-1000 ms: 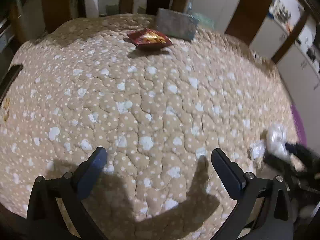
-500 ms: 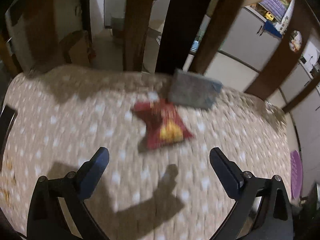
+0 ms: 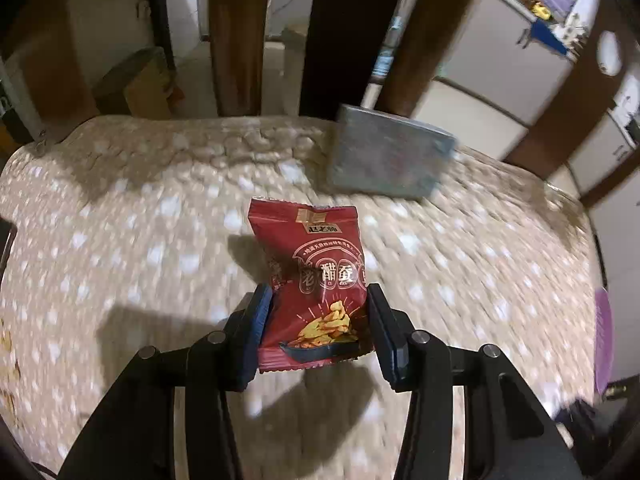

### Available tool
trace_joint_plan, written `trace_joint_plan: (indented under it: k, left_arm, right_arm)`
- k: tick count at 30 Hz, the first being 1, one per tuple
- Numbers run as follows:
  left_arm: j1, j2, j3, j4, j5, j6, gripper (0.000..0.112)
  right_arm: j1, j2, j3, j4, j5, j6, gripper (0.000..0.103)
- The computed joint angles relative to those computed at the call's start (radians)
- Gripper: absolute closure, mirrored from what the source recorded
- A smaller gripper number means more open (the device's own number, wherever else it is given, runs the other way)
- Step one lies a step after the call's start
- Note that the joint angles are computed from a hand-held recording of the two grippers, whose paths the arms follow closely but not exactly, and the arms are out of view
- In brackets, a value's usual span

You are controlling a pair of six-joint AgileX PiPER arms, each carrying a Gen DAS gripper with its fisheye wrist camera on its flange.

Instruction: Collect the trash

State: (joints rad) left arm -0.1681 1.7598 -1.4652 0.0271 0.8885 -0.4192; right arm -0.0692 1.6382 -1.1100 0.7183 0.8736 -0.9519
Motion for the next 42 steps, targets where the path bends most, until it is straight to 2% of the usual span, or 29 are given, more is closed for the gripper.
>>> trace_joint_plan:
  k: [7,12,15,25,33,42]
  left_arm:
    - [-0.076,-0.247,0.264,-0.033,-0.060,-0.052,0.066]
    - [-0.187,-0.306,0.322,0.049,-0.060,-0.186,0.066]
    - [-0.246,-0.338,0.322,0.079,-0.034,-0.238,0.066]
    - [-0.483,-0.299,0.211,0.312,0.107,-0.421,0.066]
    - [-0.572,-0.266,0.190,0.417,0.192,-0.485,0.066]
    - [-0.611,-0.239,0.172,0.448,0.247,-0.503,0.066]
  right_arm:
    - [-0.036,-0.024,0.018,0.020,0.019,0.000,0.057]
    - [-0.081,-0.041,0.023,0.038,0.025,-0.002,0.057]
    - [-0.104,-0.050,0.022,0.048,0.031,-0.006,0.057]
    - [-0.162,-0.077,0.016,0.079,0.047,-0.023,0.057]
    - [-0.192,-0.090,0.013,0.084,0.061,-0.031,0.057]
    - [-0.209,-0.093,0.017,0.082,0.058,-0.037,0.057]
